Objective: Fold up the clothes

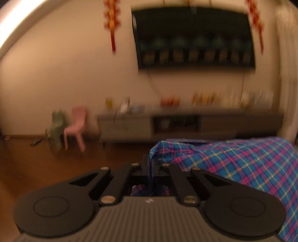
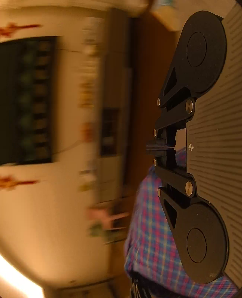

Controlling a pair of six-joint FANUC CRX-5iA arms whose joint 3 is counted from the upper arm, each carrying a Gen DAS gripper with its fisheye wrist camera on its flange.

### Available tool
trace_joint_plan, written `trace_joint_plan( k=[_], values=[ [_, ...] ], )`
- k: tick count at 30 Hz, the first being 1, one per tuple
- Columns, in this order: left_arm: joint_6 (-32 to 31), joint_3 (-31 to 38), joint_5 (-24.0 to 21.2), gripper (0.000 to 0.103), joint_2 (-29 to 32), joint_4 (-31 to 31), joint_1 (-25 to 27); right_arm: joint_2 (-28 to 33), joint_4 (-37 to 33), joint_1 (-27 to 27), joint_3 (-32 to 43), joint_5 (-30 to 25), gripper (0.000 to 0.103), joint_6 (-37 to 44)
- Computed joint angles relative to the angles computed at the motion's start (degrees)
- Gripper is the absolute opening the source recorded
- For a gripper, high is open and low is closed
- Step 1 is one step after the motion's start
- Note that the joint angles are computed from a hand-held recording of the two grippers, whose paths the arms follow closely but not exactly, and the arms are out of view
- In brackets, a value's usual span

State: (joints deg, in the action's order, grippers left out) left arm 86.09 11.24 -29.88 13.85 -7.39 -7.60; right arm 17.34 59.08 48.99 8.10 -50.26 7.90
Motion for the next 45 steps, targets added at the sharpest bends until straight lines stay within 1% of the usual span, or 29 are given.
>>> trace_joint_plan(
  k=[2, 4, 6, 9, 10, 11, 12, 14, 16, 17, 18, 19, 20, 21, 24, 25, 28, 30, 31, 32, 33, 34, 35, 36, 38, 41, 43, 44, 45],
  values=[
    [-0.35, -0.97, -3.13, 0.002, 4.87, -0.73, 0.50, 1.59, -9.04, -1.12, -3.19, 2.63, 0.005, 1.99],
    [-0.75, -2.97, -2.84, 0.002, 7.69, 0.00, 1.22, 1.40, -14.14, -1.55, -7.12, 5.04, 0.013, 2.64],
    [-2.77, -7.33, 0.63, 0.006, 7.84, 3.70, 2.89, -0.82, -15.26, -1.22, -12.56, 7.35, 0.041, 1.01],
    [-14.70, -17.31, 7.73, 0.035, 4.57, 20.40, 6.57, -4.86, -17.22, 0.04, -17.77, 8.25, 0.056, 3.03],
    [-18.53, -19.95, 9.06, 0.055, 3.04, 25.68, 7.43, -5.93, -19.48, -0.15, -17.96, 8.33, 0.059, 5.51],
    [-22.26, -23.01, 10.89, 0.061, 0.93, 30.78, 8.12, -7.15, -20.62, 0.39, -19.03, 8.87, 0.064, 6.10],
    [-25.31, -25.73, 12.10, 0.062, -1.56, 34.62, 8.77, -8.37, -21.77, 0.95, -20.08, 9.38, 0.070, 6.71],
    [-31.47, -30.68, 13.26, 0.067, -6.31, 42.11, 10.00, -10.66, -24.09, 2.58, -22.01, 10.14, 0.072, 7.79],
    [-38.26, -35.49, 13.42, 0.072, -10.37, 50.62, 10.99, -12.85, -24.94, 5.74, -23.02, 7.20, 0.072, 9.03],
    [-37.87, -36.42, 12.01, 0.074, -12.13, 50.79, 11.75, -11.79, -25.02, 6.31, -22.06, 5.34, 0.060, 10.51],
    [-34.82, -36.05, 9.38, 0.074, -13.68, 47.96, 12.79, -10.69, -24.85, 6.87, -20.78, 2.81, 0.044, 12.01],
    [-31.43, -35.78, 6.80, 0.074, -15.06, 44.40, 14.01, -10.15, -23.33, 7.73, -19.84, -0.07, 0.034, 12.81],
    [-28.58, -35.53, 4.84, 0.074, -16.05, 41.35, 15.02, -9.68, -23.51, 7.52, -18.89, -1.80, 0.005, 14.27],
    [-25.48, -35.28, 3.31, 0.074, -16.83, 38.28, 15.88, -9.58, -24.27, 6.86, -18.08, -2.91, 0.000, 14.90],
    [-18.65, -33.88, -1.26, 0.074, -18.20, 31.13, 17.83, -9.71, -17.47, 6.56, -17.65, -9.99, 0.000, 10.87],
    [-17.62, -33.81, -2.18, 0.074, -18.45, 30.10, 18.44, -8.47, -13.67, 6.93, -17.19, -15.74, 0.000, 11.05],
    [-18.11, -33.91, -5.78, 0.074, -19.28, 30.90, 20.35, -4.20, -4.18, 6.68, -16.59, -32.34, 0.000, 13.33],
    [-20.68, -33.95, -7.83, 0.074, -18.52, 32.59, 20.96, -3.29, -4.54, 5.19, -16.77, -37.42, 0.000, 14.30],
    [-22.17, -33.73, -8.65, 0.073, -17.91, 33.12, 20.91, -4.02, -7.07, 4.47, -16.80, -37.41, 0.002, 14.10],
    [-23.36, -33.43, -8.48, 0.073, -17.44, 32.40, 20.43, -5.47, -8.60, 4.39, -17.60, -35.76, 0.011, 12.73],
    [-24.55, -33.20, -7.95, 0.071, -17.13, 31.28, 19.86, -6.91, -10.00, 4.32, -18.42, -33.97, 0.027, 11.43],
    [-24.51, -32.70, -7.02, 0.055, -16.81, 29.16, 19.16, -8.16, -10.61, 4.58, -19.21, -31.38, 0.036, 10.23],
    [-24.15, -31.72, -6.39, 0.032, -16.11, 27.45, 18.68, -9.47, -11.13, 4.81, -20.11, -28.61, 0.053, 8.95],
    [-23.91, -30.57, -5.99, 0.023, -15.24, 26.14, 18.34, -11.18, -11.53, 4.92, -21.46, -24.62, 0.067, 7.10],
    [-23.25, -28.18, -5.33, 0.007, -13.51, 23.34, 17.65, -14.45, -13.71, 3.93, -23.95, -14.47, 0.078, 2.82],
    [-9.99, -17.03, -7.10, 0.004, -7.21, 6.43, 14.51, -14.15, -17.34, 2.32, -24.41, -5.06, 0.079, -1.22],
    [3.13, -7.97, -10.54, 0.001, -2.55, -6.32, 12.30, -13.33, -19.17, 1.63, -24.55, -2.85, 0.074, -0.68],
    [9.15, -3.40, -12.83, 0.001, -0.09, -12.09, 11.19, -12.45, -20.32, 1.53, -23.83, -3.46, 0.051, 1.13],
    [13.01, -0.68, -13.95, 0.001, 1.17, -14.86, 10.83, -12.29, -20.58, 1.44, -24.19, -3.51, 0.044, 2.32]
  ],
)
